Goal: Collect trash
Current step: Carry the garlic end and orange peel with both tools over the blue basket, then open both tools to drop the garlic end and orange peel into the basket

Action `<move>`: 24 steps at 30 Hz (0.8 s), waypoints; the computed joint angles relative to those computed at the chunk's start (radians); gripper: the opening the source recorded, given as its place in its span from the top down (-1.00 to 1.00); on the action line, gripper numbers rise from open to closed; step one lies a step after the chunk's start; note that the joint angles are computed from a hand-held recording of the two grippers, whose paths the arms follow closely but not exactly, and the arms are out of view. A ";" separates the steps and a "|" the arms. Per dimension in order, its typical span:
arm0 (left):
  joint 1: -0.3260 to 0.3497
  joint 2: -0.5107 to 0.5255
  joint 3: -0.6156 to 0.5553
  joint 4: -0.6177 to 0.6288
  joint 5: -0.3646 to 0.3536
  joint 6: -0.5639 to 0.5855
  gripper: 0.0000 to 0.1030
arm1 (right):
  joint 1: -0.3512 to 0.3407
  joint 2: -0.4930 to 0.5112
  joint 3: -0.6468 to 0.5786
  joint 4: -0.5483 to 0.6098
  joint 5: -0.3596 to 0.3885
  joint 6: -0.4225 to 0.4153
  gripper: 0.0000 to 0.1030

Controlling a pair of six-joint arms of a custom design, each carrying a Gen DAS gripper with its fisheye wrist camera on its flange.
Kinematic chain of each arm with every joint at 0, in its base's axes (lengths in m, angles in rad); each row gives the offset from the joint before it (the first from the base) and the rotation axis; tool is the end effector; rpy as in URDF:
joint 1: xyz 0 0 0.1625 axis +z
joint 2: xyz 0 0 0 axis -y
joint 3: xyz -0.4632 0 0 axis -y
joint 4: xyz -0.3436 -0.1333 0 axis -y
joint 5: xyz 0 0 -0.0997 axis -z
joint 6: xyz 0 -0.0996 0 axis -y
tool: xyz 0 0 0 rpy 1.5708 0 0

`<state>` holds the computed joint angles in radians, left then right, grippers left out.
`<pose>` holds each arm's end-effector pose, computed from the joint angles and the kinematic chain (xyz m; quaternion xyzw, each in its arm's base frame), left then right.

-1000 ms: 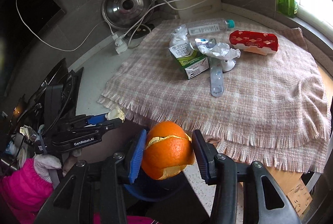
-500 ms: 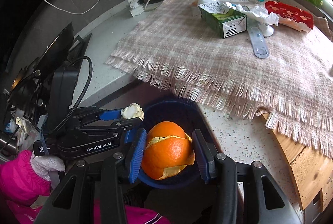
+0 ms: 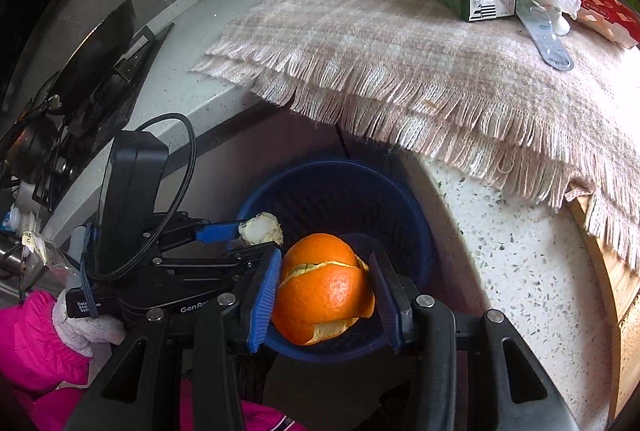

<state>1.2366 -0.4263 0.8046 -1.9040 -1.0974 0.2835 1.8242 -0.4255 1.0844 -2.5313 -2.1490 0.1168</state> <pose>-0.1056 -0.8490 0.1341 0.3004 0.9243 0.0160 0.2349 0.2803 -0.7678 0.0933 0.0219 -0.9483 0.1934 0.2505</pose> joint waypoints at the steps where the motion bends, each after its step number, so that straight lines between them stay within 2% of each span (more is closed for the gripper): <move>1: 0.001 0.000 0.002 -0.005 0.001 0.003 0.24 | -0.002 0.002 -0.002 0.003 0.000 -0.001 0.09; 13: 0.017 0.034 -0.014 -0.023 0.016 0.009 0.24 | -0.007 0.049 -0.063 0.032 -0.016 -0.016 0.08; 18: 0.015 0.035 -0.016 -0.037 0.019 0.014 0.24 | -0.008 0.050 -0.065 0.029 -0.012 -0.030 0.01; 24: 0.015 0.049 -0.050 -0.004 0.033 -0.005 0.19 | -0.005 0.055 -0.079 0.023 -0.016 -0.034 -0.03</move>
